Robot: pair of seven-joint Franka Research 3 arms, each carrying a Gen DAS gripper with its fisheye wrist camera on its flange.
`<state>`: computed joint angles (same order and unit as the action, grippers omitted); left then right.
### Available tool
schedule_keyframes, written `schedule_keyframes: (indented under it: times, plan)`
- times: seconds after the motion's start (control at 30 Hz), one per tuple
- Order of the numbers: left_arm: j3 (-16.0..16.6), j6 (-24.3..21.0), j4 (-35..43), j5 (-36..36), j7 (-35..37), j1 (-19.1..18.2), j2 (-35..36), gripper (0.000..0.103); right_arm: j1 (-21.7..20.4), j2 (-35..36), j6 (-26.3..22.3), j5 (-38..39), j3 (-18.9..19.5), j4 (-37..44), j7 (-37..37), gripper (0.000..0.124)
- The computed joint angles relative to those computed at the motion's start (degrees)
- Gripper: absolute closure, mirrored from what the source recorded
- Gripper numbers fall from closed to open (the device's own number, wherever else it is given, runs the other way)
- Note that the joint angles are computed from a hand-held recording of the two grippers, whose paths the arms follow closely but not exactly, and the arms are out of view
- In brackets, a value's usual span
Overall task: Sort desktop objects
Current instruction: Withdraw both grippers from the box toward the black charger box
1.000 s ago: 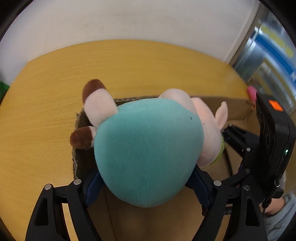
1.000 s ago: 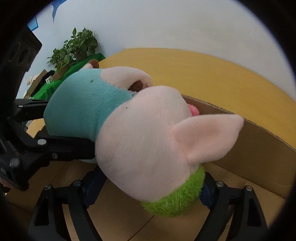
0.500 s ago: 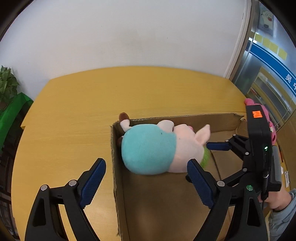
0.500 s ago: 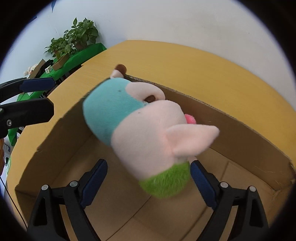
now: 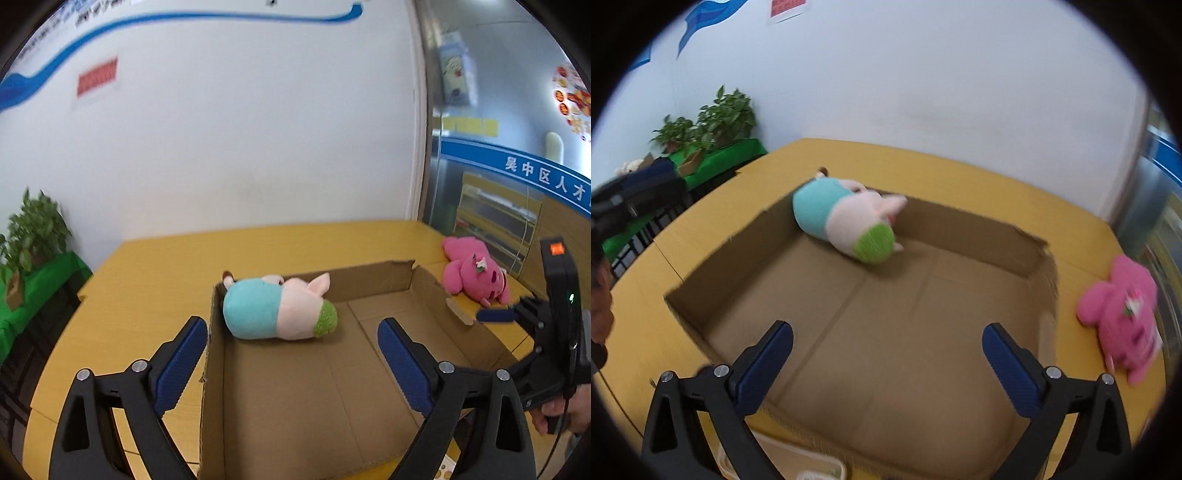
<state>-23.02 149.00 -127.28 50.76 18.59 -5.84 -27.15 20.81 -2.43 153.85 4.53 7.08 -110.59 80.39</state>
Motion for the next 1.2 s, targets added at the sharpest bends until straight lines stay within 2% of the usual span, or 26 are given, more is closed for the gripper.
schedule_keyframes:
  times: [0.1, 0.17, 0.3, 0.4, 0.47, 0.57, 0.7, 0.73, 0.8, 0.83, 0.87, 0.9, 0.93, 0.97, 1.0, 1.03, 1.07, 1.1, 1.13, 1.17, 1.2]
  plan:
    - [-4.6, -1.9, -2.2, 4.5, -5.6, 0.8, -3.4, 0.005, -0.5, -5.9, 3.9, 2.8, -0.5, -9.0, 1.6, 0.022]
    - [-6.2, -3.1, -2.6, 5.2, -8.4, 0.2, -3.6, 0.004, -0.7, -8.6, 6.5, 5.8, -0.7, -13.0, 2.4, 0.022]
    - [-6.0, -3.4, -3.1, 3.7, -11.3, -2.3, -2.6, 0.004, -1.5, -11.6, 8.9, 6.9, -0.1, -16.6, 2.9, 0.022]
    - [-7.0, -7.4, -2.7, 3.4, -13.8, -3.0, -2.5, 0.004, -1.1, -13.0, 8.1, 8.2, -0.3, -17.5, 1.7, 0.022]
    - [-6.9, -7.9, -3.2, 3.8, -15.6, -3.8, -2.9, 0.004, -2.2, -13.9, 8.7, 6.5, 1.0, -18.6, 3.3, 0.022]
    - [-7.5, -9.0, -4.3, 4.9, -18.5, -4.6, -4.4, 0.004, -1.8, -15.6, 10.8, 7.0, 1.1, -20.7, 3.4, 0.022]
    - [-6.5, -10.4, -4.3, 2.7, -16.4, -7.1, -4.1, 0.004, -0.5, -17.6, 13.9, 8.7, 0.5, -23.3, 2.3, 0.022]
    - [-6.6, -10.5, -4.2, 2.7, -16.4, -7.3, -4.1, 0.004, -0.7, -18.0, 14.7, 8.7, 0.8, -23.8, 2.4, 0.027]
    - [-7.1, -10.9, -4.0, 3.3, -16.8, -7.5, -4.2, 0.004, -0.3, -19.1, 16.3, 9.1, 0.7, -24.8, 1.7, 0.057]
    - [-7.9, -12.2, -3.5, 3.6, -17.1, -7.3, -4.0, 0.004, -0.3, -19.4, 16.5, 9.2, 0.7, -25.0, 1.5, 0.084]
    - [-8.6, -13.9, -2.8, 3.9, -17.2, -7.2, -3.6, 0.005, 0.0, -19.7, 16.6, 9.4, 0.5, -25.2, 0.9, 0.096]
    - [-8.8, -14.9, -2.3, 4.0, -16.8, -7.4, -3.2, 0.008, 1.4, -19.8, 16.9, 10.5, -0.7, -25.4, -0.6, 0.096]
    - [-8.2, -14.7, -2.2, 3.9, -15.9, -8.1, -2.9, 0.032, 3.4, -20.0, 17.0, 12.2, -2.2, -25.6, -2.7, 0.096]
    - [-7.4, -14.7, -1.9, 3.0, -14.4, -8.9, -2.3, 0.072, 4.8, -20.2, 17.3, 13.7, -3.4, -25.8, -4.4, 0.095]
    - [-6.7, -15.5, -1.4, 1.4, -12.8, -9.8, -1.5, 0.088, 5.2, -20.6, 18.1, 14.7, -3.5, -26.2, -5.1, 0.091]
    - [-6.1, -16.0, -1.3, 0.0, -12.0, -10.4, -1.1, 0.096, 4.4, -20.8, 18.5, 14.9, -2.8, -26.4, -4.7, 0.07]
    - [-5.8, -15.8, -1.6, -0.2, -12.4, -10.5, -1.1, 0.096, 3.9, -20.9, 18.6, 15.2, -2.5, -26.5, -4.5, 0.041]
    - [-5.7, -15.4, -2.0, -0.1, -13.0, -10.6, -1.2, 0.096, 4.7, -20.9, 18.7, 16.3, -3.3, -26.5, -5.1, 0.035]
    - [-5.4, -14.4, -2.6, 0.0, -13.6, -10.8, -1.6, 0.091, 5.8, -21.1, 19.4, 17.5, -4.2, -26.8, -6.1, 0.035]
    - [-4.9, -12.9, -3.3, -0.1, -14.4, -11.0, -2.0, 0.063, 6.1, -21.3, 19.8, 18.3, -4.4, -27.1, -6.6, 0.035]
    - [-4.2, -11.4, -4.0, -0.9, -14.9, -11.3, -2.4, 0.039, 5.5, -21.3, 19.8, 18.4, -4.0, -27.2, -6.4, 0.035]
